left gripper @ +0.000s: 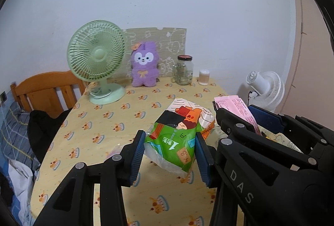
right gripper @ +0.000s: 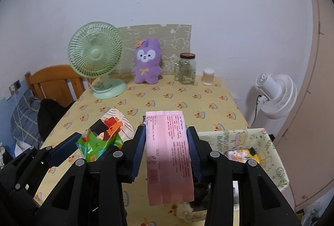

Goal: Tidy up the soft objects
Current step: 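Lower the pink packet into the gift box with the right gripper while the left lowers the tissue pack inside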

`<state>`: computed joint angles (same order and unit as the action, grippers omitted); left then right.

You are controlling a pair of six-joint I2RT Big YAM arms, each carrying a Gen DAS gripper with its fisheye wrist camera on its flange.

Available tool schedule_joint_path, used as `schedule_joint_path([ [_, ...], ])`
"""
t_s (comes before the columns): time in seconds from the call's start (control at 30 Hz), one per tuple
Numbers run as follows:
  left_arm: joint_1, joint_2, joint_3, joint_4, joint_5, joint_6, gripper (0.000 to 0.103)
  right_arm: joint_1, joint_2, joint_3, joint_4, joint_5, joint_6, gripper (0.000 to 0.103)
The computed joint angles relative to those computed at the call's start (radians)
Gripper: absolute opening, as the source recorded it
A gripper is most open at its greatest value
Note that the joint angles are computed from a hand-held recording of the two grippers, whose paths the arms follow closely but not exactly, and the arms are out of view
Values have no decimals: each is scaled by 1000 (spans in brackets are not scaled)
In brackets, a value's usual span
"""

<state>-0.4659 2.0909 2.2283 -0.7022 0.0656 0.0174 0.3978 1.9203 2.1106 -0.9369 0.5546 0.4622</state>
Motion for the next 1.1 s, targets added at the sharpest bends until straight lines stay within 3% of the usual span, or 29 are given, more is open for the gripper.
schedule_joint_path([
  [0.73, -105, 115, 189, -76, 38, 53, 48, -94, -161, -241, 35, 80, 98, 43],
  [1.1, -132, 181, 288, -154, 39, 73, 48, -129, -197, -318, 40, 59, 134, 43],
])
